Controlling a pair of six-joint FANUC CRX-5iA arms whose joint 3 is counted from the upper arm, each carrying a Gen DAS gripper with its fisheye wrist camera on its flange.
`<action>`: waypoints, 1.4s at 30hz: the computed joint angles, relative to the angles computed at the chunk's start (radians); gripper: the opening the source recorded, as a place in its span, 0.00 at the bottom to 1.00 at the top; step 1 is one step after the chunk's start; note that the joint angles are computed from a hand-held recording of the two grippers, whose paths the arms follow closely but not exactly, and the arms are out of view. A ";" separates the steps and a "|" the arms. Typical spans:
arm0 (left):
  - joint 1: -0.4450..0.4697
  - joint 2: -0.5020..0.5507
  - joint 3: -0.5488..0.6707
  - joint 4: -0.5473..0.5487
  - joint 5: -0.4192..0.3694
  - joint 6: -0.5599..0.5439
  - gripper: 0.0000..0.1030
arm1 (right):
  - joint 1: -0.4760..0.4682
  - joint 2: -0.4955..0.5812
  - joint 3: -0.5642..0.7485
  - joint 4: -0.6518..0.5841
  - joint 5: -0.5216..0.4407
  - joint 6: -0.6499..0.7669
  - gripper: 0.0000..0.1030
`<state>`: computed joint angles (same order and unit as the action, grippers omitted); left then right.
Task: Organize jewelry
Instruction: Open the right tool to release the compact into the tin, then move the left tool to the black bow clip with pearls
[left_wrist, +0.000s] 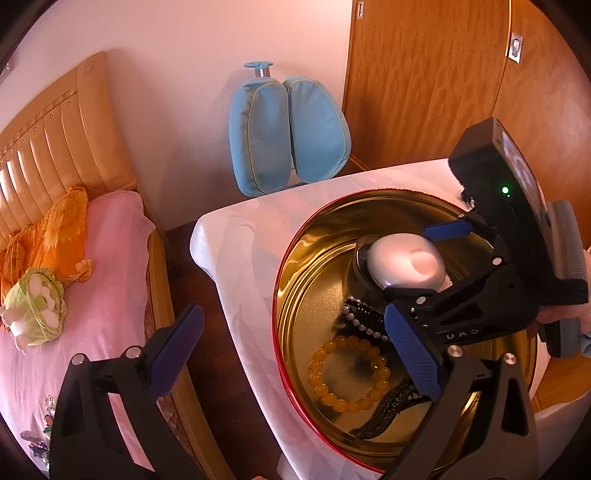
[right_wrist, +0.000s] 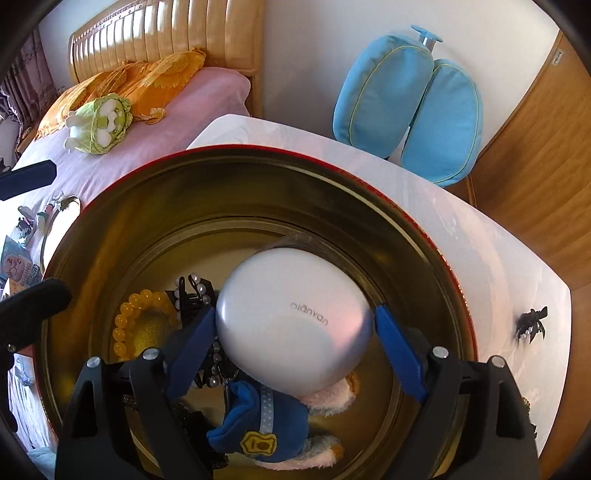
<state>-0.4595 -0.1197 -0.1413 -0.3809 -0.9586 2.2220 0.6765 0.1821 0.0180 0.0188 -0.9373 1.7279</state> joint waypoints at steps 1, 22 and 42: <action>-0.001 -0.002 0.001 -0.001 -0.002 0.003 0.93 | -0.004 -0.009 -0.004 -0.012 0.008 0.011 0.90; -0.204 0.169 0.236 -0.048 -0.055 0.149 0.93 | -0.338 -0.267 -0.146 -0.255 0.003 0.285 0.96; -0.395 0.825 1.129 -0.037 -0.391 0.140 0.93 | -0.925 -0.052 0.115 -0.560 -0.244 0.847 0.96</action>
<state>-0.8544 0.7052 0.9874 -0.4182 -1.3496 2.3621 -0.2489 0.1302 0.1326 -0.5412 -1.1812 2.5753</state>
